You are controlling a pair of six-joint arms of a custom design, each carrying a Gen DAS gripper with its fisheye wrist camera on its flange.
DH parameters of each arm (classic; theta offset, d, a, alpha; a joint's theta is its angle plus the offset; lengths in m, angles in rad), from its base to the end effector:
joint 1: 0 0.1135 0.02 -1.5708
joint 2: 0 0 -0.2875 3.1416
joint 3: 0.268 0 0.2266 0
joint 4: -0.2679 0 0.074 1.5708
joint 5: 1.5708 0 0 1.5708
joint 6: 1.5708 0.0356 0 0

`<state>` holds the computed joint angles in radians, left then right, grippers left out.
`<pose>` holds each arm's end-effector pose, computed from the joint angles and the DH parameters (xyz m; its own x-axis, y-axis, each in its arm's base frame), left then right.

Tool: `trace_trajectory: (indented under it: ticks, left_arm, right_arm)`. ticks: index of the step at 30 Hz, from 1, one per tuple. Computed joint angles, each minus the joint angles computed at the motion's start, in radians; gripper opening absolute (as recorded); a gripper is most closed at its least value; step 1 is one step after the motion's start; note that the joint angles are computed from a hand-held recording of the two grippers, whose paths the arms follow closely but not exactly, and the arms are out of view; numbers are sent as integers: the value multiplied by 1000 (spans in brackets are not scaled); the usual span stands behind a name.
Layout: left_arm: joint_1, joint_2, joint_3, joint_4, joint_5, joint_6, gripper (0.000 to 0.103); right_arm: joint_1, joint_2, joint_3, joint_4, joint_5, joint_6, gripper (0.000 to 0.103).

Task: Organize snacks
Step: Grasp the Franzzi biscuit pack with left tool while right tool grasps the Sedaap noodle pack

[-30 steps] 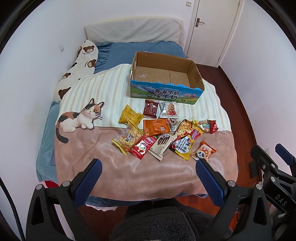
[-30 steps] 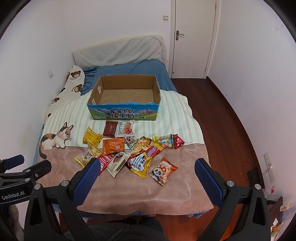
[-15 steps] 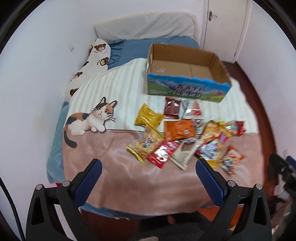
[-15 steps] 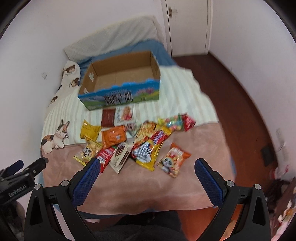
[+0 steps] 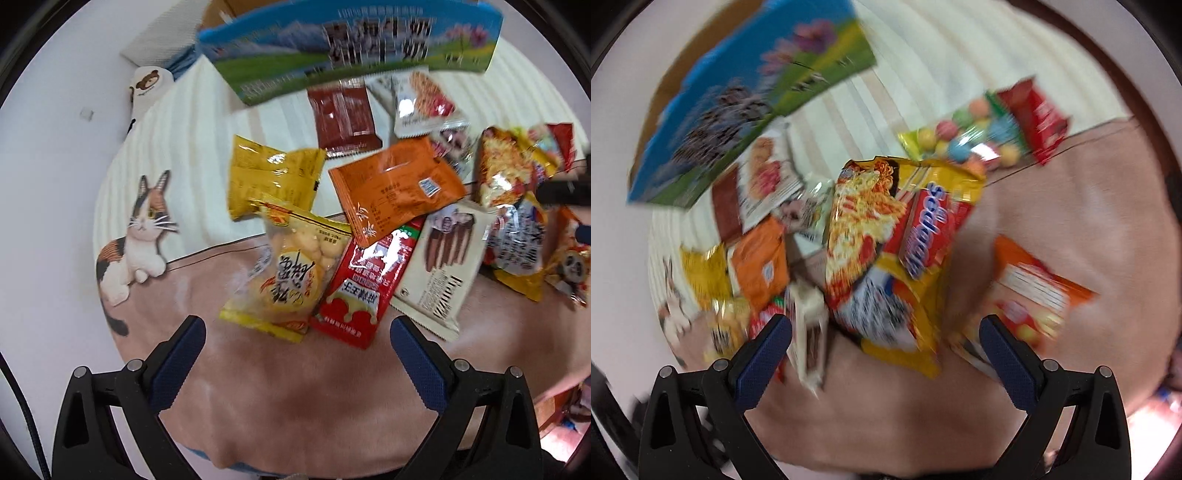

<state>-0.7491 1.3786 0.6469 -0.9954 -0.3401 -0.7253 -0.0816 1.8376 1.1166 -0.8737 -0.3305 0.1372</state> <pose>0.1187 -0.0941 0.1881 -0.9924 0.0689 -0.1022 0.0290 0.9364 0.3498 0.2969 -0.0127 0.1840 -0.9754 0.2096 0.0679 0.2203 0.9221 0.3181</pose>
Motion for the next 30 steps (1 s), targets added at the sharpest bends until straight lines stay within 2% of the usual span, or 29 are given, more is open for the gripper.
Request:
trace_trajectory:
  ticks: [5,8,9,11,12,19,23,24,26,27,28,30]
  left_arm:
    - [32,104,-3,84,12,48,102]
    - [36,147,7,115,40,69,102]
    - [38,159,10,125,50,78,102]
    - [43,180,22,141,74,97,102]
    - [52,191,29,154,92,111,102]
    - [91,308,83,245,228,235,102]
    - [63,397,126,302,280,292,102]
    - [54,417,135,321,291,305,100]
    - [39,453,146,363,304,327,76]
    - [32,474,155,373,309,326,57]
    - [37,507,165,378,325,312,53]
    - [55,516,160,401,321,272,53]
  right_arm:
    - [50,166,23,124,-47,155,103]
    - [103,233,48,135,27,193,103]
    - [117,251,55,134,46,182,97]
    - [138,268,60,118,99,119,89]
    - [134,268,57,115,92,66,88]
    - [80,268,105,-32,156,-241,87]
    - [52,288,130,-67,149,-299,87]
    - [43,289,125,-61,150,-309,87]
    - [31,311,132,-51,154,-324,87]
    - [27,321,134,-48,149,-329,87]
    - [30,347,142,-33,145,-330,87]
    - [54,348,153,-48,137,-317,87]
